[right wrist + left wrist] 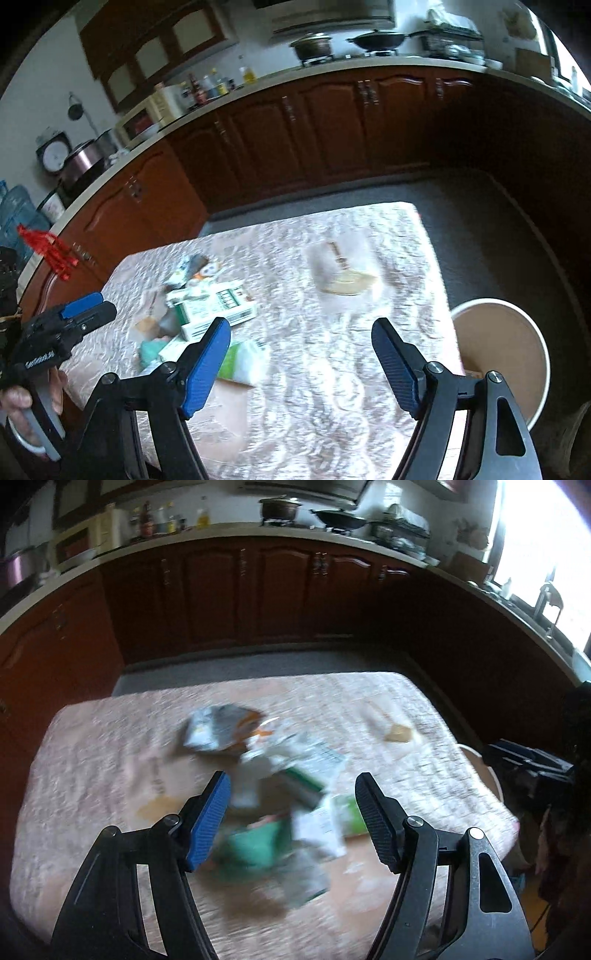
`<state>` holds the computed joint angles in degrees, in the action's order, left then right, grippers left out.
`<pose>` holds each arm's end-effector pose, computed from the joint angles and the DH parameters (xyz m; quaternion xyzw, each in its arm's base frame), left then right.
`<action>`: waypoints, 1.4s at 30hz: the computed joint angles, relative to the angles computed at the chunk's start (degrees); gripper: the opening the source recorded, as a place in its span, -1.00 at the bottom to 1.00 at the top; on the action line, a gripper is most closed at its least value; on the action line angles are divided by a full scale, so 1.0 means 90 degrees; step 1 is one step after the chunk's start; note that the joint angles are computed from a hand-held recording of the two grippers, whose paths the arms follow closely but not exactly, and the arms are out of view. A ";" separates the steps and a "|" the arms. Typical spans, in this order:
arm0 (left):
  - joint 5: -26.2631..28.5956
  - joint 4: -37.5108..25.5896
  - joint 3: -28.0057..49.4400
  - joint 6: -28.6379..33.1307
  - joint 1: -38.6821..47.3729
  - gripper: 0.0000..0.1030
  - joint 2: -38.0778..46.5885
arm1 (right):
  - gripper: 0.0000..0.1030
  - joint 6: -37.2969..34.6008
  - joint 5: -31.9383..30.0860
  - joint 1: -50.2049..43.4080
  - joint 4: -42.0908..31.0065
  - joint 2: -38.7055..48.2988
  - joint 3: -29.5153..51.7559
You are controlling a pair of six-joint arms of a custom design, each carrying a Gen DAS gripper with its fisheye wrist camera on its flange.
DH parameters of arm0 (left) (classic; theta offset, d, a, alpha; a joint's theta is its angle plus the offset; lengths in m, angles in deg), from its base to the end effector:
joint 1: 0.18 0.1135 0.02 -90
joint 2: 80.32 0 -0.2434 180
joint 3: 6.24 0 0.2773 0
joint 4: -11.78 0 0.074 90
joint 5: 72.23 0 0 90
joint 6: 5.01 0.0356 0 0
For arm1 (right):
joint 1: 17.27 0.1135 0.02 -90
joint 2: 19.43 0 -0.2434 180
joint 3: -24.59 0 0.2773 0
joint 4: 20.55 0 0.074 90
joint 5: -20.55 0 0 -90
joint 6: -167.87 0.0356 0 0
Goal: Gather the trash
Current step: 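Move both open tools back over the table, then grasp the green cloth with the left tool while the right tool grasps white tissue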
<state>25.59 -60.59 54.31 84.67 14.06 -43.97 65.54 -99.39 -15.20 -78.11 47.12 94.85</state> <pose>0.1464 0.0321 0.2900 -0.0939 0.9275 -0.0201 0.3612 0.2609 0.0272 0.2701 -0.1946 0.9011 0.2178 0.3205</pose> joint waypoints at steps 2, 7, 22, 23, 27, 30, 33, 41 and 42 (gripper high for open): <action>0.0375 -0.0160 -0.0144 0.0421 0.0652 0.35 -0.0116 | 0.48 0.0023 -0.0036 0.0208 -0.0048 -0.0040 -0.0056; 0.0887 -0.0303 -0.0608 0.1109 0.1566 0.35 -0.0119 | 0.48 0.0110 0.0023 0.0819 -0.0078 -0.0080 -0.0234; 0.1281 0.0522 -0.1403 0.1491 0.1500 0.35 0.0954 | 0.49 0.0742 0.0458 0.1834 0.0506 0.1330 0.0281; 0.1213 0.0618 -0.1432 0.1451 0.1392 0.35 0.1012 | 0.49 0.0788 0.0456 0.1911 0.0527 0.1443 0.0375; 0.1236 0.0844 -0.1410 0.1407 0.1278 0.35 0.1317 | 0.49 0.0857 0.0496 0.2433 0.0614 0.2279 0.1108; 0.1305 0.0948 -0.1393 0.1389 0.1262 0.35 0.1495 | 0.53 0.0790 0.0549 0.2809 0.0553 0.2932 0.1713; 0.1348 0.0982 -0.1361 0.1447 0.1288 0.35 0.1640 | 0.54 0.0630 0.0711 0.3155 0.0370 0.3718 0.2438; 0.1547 0.1072 -0.1393 0.1517 0.1378 0.25 0.1767 | 0.15 0.0403 0.0799 0.3452 -0.0460 0.5364 0.4059; 0.1467 0.1107 -0.1424 0.1493 0.1335 0.03 0.1726 | -0.16 0.0348 0.0842 0.3448 -0.0331 0.5290 0.3939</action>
